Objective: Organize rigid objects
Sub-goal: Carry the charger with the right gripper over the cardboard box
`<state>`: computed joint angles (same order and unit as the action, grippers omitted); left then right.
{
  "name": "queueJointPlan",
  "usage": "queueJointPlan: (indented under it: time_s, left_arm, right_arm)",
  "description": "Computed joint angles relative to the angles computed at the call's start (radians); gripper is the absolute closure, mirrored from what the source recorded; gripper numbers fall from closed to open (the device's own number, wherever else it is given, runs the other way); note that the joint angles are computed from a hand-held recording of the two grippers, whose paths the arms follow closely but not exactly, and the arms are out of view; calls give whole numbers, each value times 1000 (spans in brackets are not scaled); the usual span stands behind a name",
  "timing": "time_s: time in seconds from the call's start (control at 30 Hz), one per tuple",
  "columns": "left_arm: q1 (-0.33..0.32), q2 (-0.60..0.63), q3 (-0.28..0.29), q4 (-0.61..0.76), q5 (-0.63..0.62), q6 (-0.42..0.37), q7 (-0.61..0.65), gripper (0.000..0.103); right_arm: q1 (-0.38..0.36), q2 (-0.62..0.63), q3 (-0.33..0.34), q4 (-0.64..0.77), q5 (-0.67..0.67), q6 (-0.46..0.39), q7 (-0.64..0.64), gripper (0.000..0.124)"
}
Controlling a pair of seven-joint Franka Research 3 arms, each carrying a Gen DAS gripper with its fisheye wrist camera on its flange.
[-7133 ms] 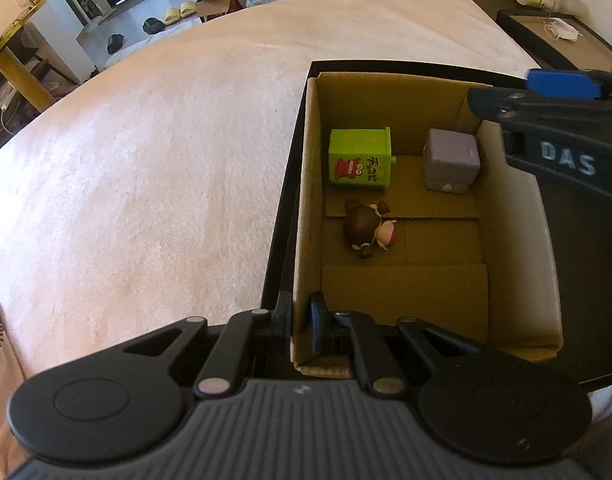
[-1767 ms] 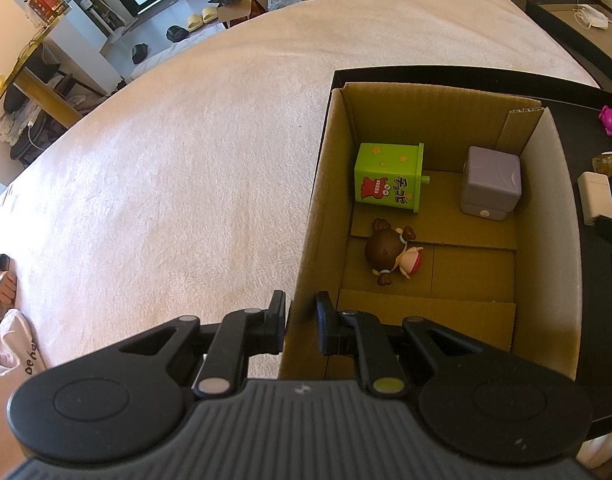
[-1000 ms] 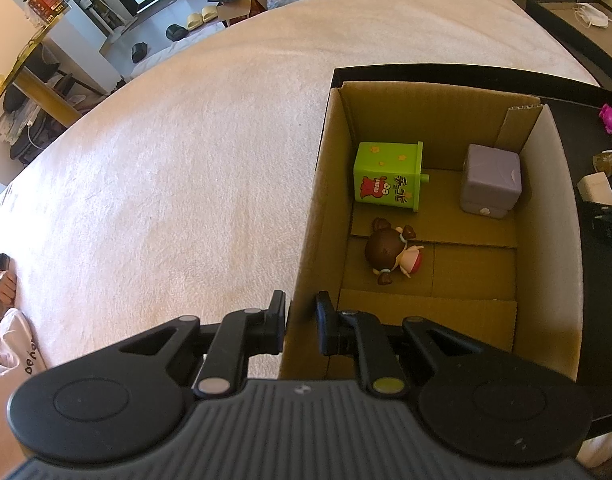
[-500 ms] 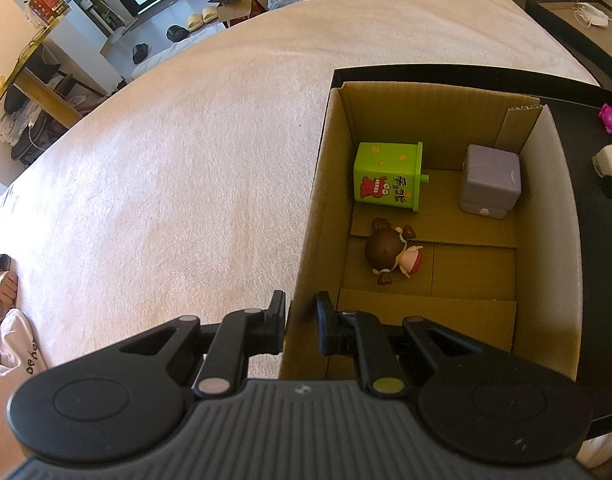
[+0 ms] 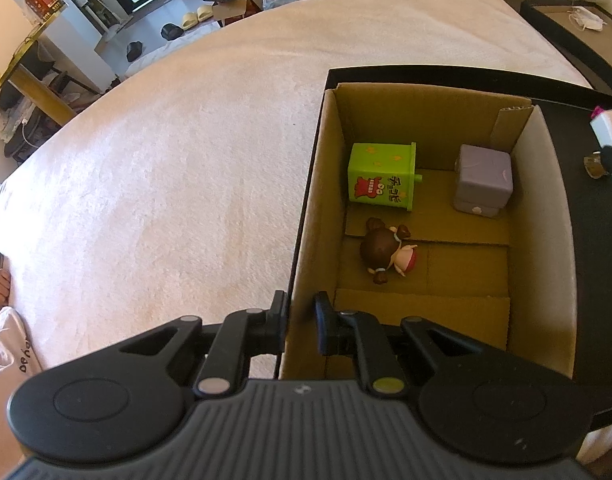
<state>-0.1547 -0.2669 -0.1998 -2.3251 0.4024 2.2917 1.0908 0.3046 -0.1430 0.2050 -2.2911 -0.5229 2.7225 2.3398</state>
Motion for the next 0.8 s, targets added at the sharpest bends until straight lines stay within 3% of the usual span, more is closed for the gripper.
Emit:
queueJointPlan:
  time_s: [0.8]
  left_arm:
    - [6, -41, 53, -80, -163, 126, 156, 94]
  right_arm:
    - [43, 42, 8, 102, -51, 44, -17, 88]
